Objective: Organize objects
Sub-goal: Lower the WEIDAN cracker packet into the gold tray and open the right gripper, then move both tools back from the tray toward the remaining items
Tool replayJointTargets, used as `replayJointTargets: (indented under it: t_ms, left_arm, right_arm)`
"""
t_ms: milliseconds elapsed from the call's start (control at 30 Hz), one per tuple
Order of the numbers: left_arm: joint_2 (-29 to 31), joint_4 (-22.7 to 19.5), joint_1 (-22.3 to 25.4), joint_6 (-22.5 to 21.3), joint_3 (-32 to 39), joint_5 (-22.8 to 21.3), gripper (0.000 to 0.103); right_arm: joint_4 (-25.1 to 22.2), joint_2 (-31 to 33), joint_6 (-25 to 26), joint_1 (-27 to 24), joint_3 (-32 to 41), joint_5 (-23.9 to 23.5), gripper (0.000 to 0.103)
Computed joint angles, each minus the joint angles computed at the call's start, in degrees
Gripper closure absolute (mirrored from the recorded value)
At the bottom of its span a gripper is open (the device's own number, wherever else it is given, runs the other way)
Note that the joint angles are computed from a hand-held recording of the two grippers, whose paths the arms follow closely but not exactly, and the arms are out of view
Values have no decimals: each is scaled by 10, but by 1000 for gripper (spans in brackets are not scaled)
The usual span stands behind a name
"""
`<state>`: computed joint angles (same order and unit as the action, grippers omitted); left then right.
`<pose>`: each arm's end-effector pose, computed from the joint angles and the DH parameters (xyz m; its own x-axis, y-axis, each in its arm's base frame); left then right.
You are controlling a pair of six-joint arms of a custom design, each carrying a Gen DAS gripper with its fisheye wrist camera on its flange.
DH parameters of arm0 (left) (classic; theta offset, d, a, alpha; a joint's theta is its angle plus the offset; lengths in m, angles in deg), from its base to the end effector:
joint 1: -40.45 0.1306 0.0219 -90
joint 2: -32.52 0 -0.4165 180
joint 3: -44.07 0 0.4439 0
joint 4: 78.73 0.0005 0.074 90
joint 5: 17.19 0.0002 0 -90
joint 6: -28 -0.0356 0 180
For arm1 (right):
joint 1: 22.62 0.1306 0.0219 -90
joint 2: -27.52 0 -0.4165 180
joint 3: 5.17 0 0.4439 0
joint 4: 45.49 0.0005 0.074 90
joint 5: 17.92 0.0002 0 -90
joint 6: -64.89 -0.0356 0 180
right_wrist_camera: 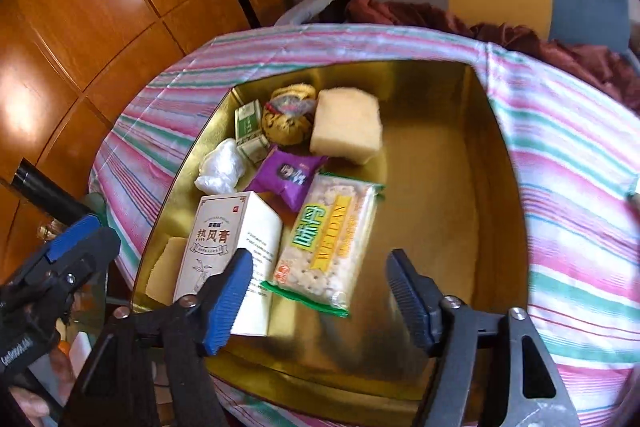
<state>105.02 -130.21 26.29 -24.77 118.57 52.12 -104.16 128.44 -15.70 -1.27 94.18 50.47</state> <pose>0.4004 -0.0886 0.4616 -0.5907 -0.4347 -0.6798 -0.4409 0.8795 -0.1792 0.5519 0.2293 0.4343 -0.7145 -0.4425 -0.5420 -0.6341 0.7369 0.2343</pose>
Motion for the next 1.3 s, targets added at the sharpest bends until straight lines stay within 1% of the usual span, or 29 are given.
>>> replayJointTargets:
  t_ms: [100,267,467,633,800,967,1167,1300]
  left_arm:
    - [-1,0,-10,-1,2,-20,29]
    - [0,5,-26,-11,8,-32,29]
    - [11,8,-46,-30,19,-32,29]
    - [26,8,-61,-42,32,-30,29]
    - [45,13,-74,-63,48,-17,33]
    - [71,15,-90,-89,71,-3,33]
    - [114,33,-109,-127,107,44,34]
    - [159,39,-127,-157,143,86,34]
  right_arm:
    - [18,-18,6,-6,-14,10,28]
    - [36,-40,17,-22,-31,17,25]
    - [51,-58,13,-49,-44,20,21]
    - [57,-63,-2,-88,-46,21,20]
    - [55,-61,-3,-139,-37,36,20]
    - [60,-50,-18,-203,-14,61,19]
    - [63,-35,-61,-290,20,92,15]
    - [67,-18,-106,-340,35,101,13]
